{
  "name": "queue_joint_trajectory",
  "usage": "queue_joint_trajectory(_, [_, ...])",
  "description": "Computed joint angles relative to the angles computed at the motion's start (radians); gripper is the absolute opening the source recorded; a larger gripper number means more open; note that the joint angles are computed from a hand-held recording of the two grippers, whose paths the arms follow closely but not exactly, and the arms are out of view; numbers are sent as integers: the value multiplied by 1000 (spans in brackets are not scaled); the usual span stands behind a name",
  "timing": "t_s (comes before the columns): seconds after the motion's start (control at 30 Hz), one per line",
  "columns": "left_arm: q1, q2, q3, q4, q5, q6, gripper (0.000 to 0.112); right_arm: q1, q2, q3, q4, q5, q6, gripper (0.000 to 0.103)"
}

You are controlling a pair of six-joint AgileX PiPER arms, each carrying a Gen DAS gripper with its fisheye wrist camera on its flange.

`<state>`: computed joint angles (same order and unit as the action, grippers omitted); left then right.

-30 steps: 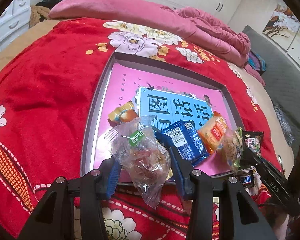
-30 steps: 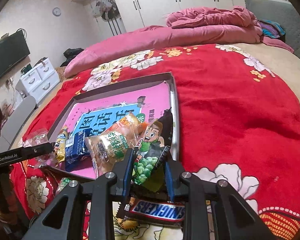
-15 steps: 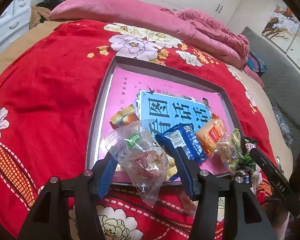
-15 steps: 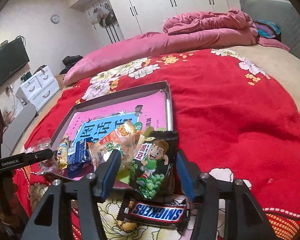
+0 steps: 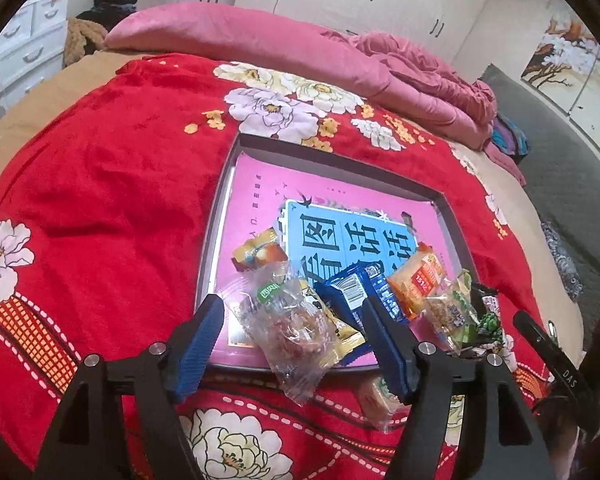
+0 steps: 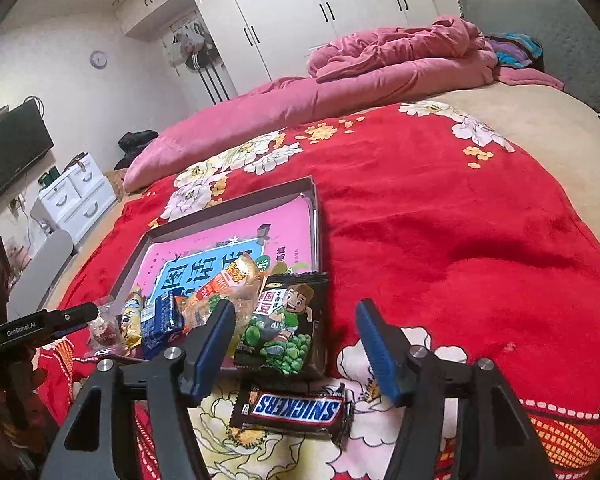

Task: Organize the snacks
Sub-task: 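Grasp the round bread bun with the left tool while the right tool grasps the Snickers bar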

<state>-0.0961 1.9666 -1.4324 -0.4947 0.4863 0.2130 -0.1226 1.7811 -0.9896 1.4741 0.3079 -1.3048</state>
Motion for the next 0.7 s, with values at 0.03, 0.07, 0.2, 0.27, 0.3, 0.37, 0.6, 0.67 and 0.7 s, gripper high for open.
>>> queue_joint_trajectory(0.03, [3,-6,6,-7,-2,6,73,-3,-5,4,1,3,2,65])
queue_joint_trajectory(0.07, [5,-10,11,-14,-2,12,74,-5,-8,7,-8,6,10,65])
queue_joint_trajectory(0.2, [13,-35,40,-46,-3,44,74,-18,-22,17,-48,19,42,66])
queue_joint_trajectory(0.27, [13,-47,54,-55,-3,55,74,-26,-25,18,-69,30,59,67])
queue_joint_trajectory(0.3, [14,-54,64,-63,-2,63,74,-31,-27,18,-92,41,76,68])
queue_joint_trajectory(0.37, [13,-70,85,-84,1,87,74,-39,-28,17,-121,61,94,69])
queue_joint_trajectory(0.6, [-20,-133,169,-127,6,169,74,-43,-4,-3,-267,115,189,71])
queue_joint_trajectory(0.67, [-34,-139,185,-141,18,187,74,-30,11,-18,-351,103,253,71])
queue_joint_trajectory(0.7, [-42,-139,192,-148,22,194,74,-29,20,-25,-370,107,266,71])
